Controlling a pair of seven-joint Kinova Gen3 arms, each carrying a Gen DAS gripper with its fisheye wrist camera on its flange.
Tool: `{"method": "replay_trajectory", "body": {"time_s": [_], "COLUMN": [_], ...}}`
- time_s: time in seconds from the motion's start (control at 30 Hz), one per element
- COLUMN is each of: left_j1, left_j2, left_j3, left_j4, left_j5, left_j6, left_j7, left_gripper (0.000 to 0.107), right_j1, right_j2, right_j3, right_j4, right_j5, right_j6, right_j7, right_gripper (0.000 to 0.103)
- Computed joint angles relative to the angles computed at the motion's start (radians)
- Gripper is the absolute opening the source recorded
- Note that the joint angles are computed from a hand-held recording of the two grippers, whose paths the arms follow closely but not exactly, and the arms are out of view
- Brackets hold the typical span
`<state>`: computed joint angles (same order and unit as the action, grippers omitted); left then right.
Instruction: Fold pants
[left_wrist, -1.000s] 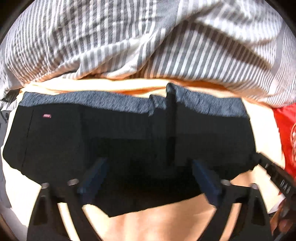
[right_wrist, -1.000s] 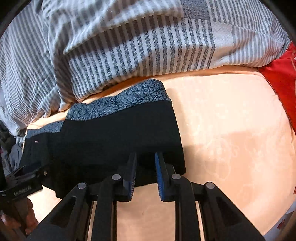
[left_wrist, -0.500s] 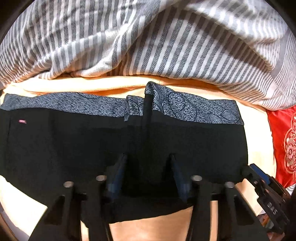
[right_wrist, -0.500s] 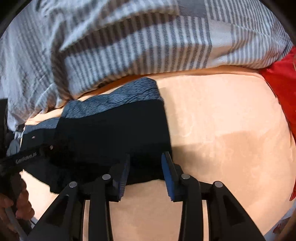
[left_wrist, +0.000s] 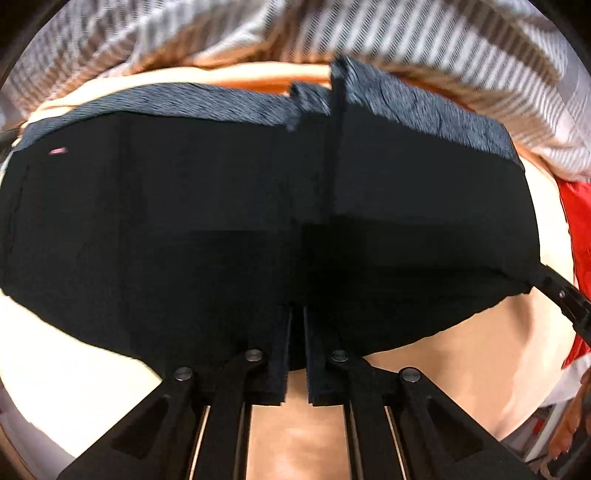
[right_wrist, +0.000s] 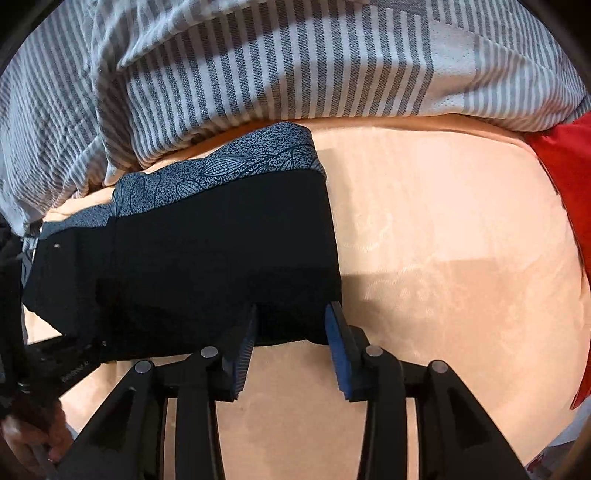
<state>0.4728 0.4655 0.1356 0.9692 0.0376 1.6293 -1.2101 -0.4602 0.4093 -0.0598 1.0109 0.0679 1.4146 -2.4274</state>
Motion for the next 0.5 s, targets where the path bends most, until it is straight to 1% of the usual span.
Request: {"method": "replay_trajectory", "body": {"time_s": [0.03, 0.07, 0.1, 0.13, 0.17, 0.2, 0.23, 0.27, 0.3, 0.33, 0.37, 0.43, 0.47, 0.5], "left_j1": [-0.003, -0.009, -0.023, -0.028, -0.029, -0.026, -0.025, -0.027, -0.040, -0.046, -0.045, -0.062, -0.067, -0.070], "left_j2": [-0.008, -0.013, -0.023, -0.028, -0.033, -0.045, -0.071, -0.088, -0.093, -0.089, -0.086, -0.098, -0.104, -0.111], "left_j3": [-0.003, -0.003, -0.003, -0.003, -0.007, -0.014, -0.021, -0.025, -0.020, -0.019, -0.022, -0.021, -0.021, -0.020], "left_j4": [-0.003, -0.006, -0.005, -0.005, -0.009, 0.001, 0.029, 0.046, 0.055, 0.051, 0.049, 0.082, 0.094, 0.105], "left_j5": [-0.003, -0.001, 0.008, 0.008, -0.002, -0.021, -0.036, -0.044, -0.039, -0.044, -0.054, -0.045, -0.048, -0.053], "left_j6": [0.001, 0.005, 0.002, 0.003, 0.007, -0.004, -0.032, -0.055, -0.061, -0.051, -0.040, -0.051, -0.053, -0.057], "left_j7": [0.002, -0.002, -0.011, -0.016, -0.018, -0.013, -0.005, 0.000, -0.008, -0.009, -0.001, -0.002, -0.006, -0.010], "left_gripper": [0.008, 0.008, 0.008, 0.017, 0.032, 0.075, 0.088, 0.088, 0.088, 0.088, 0.088, 0.088, 0.088, 0.088], "right_j1": [-0.007, -0.019, -0.016, 0.002, 0.033, 0.065, 0.095, 0.126, 0.156, 0.170, 0.165, 0.145, 0.143, 0.156], "right_j2": [-0.013, -0.044, -0.067, -0.081, -0.095, -0.100, -0.101, -0.108, -0.104, -0.095, -0.069, -0.056, -0.048, -0.037], "right_j3": [0.018, 0.046, 0.056, 0.046, 0.019, -0.027, -0.065, -0.084, -0.119, -0.136, -0.148, -0.121, -0.119, -0.135], "right_j4": [0.025, 0.058, 0.086, 0.121, 0.143, 0.147, 0.160, 0.191, 0.207, 0.220, 0.215, 0.248, 0.267, 0.284], "right_j5": [-0.016, -0.049, -0.089, -0.114, -0.155, -0.196, -0.236, -0.277, -0.318, -0.358, -0.399, -0.475, -0.508, -0.539], "right_j6": [-0.027, -0.068, -0.108, -0.149, -0.190, -0.230, -0.271, -0.312, -0.352, -0.393, -0.434, -0.515, -0.556, -0.592], "right_j7": [0.011, 0.010, 0.014, 0.030, 0.031, 0.021, 0.027, 0.049, 0.056, 0.060, 0.070, 0.115, 0.121, 0.117], "right_gripper": [0.042, 0.042, 0.042, 0.042, 0.042, 0.042, 0.042, 0.042, 0.042, 0.042, 0.042, 0.042, 0.042, 0.042]}}
